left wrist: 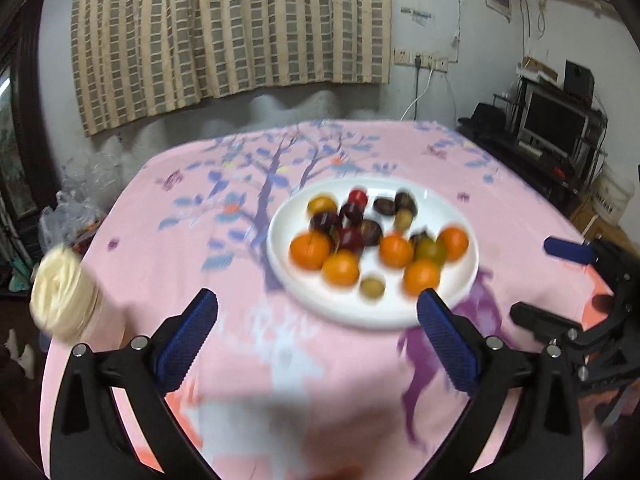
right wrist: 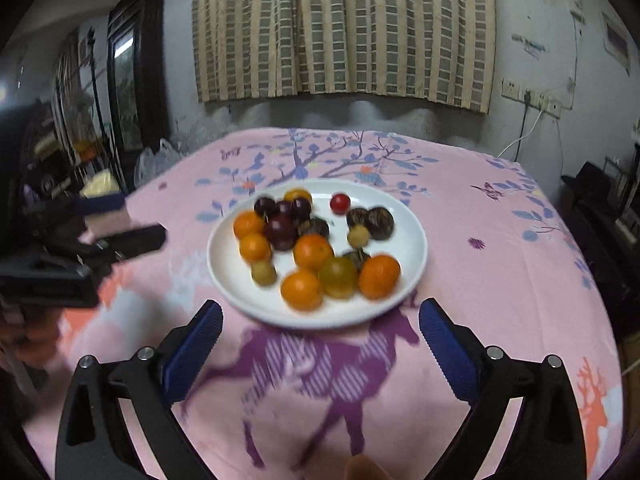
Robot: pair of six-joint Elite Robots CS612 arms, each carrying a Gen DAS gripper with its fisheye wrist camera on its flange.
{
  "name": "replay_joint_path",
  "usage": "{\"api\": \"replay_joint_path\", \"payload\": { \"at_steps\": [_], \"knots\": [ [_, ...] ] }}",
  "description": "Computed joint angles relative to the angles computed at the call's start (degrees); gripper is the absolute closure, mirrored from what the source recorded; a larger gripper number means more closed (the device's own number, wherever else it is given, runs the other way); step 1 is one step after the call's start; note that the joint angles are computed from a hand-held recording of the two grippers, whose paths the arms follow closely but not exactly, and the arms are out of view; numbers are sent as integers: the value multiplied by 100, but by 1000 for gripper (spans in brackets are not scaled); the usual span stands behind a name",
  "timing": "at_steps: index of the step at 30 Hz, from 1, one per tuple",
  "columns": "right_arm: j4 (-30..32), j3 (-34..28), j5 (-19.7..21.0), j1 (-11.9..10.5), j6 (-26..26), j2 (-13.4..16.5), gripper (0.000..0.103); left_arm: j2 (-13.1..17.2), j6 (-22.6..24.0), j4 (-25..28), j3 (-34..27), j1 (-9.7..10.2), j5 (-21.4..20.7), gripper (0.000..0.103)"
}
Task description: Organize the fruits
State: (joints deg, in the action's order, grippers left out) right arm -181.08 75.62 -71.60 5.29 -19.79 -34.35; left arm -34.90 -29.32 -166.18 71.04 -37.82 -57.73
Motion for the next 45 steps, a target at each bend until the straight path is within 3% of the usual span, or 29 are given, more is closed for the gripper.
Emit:
{"api": "replay_joint_path", "payload": {
  "at_steps": [3, 7, 12, 16, 27, 45],
  "knots": [
    [364, 164, 112, -66, -173, -19, 4, -111, -266, 1, 347, -51, -63, 5],
    [236, 274, -70, -83, -29, 0, 4, -116, -408, 79, 494, -94, 65, 5],
    [-27, 457, 81, -178, 299, -60, 4, -90, -498, 187, 505, -102, 119, 5],
    [98, 489, 59, -214, 457, -75, 4, -78, -401, 129, 512, -99, 40, 5],
    [360, 488, -180, -117, 23, -82, 4, -45, -417, 328, 429, -84, -97, 5],
    [470, 451, -284, -110, 27, -67, 4, -53, -552, 328, 432, -80, -101, 5]
  ]
}}
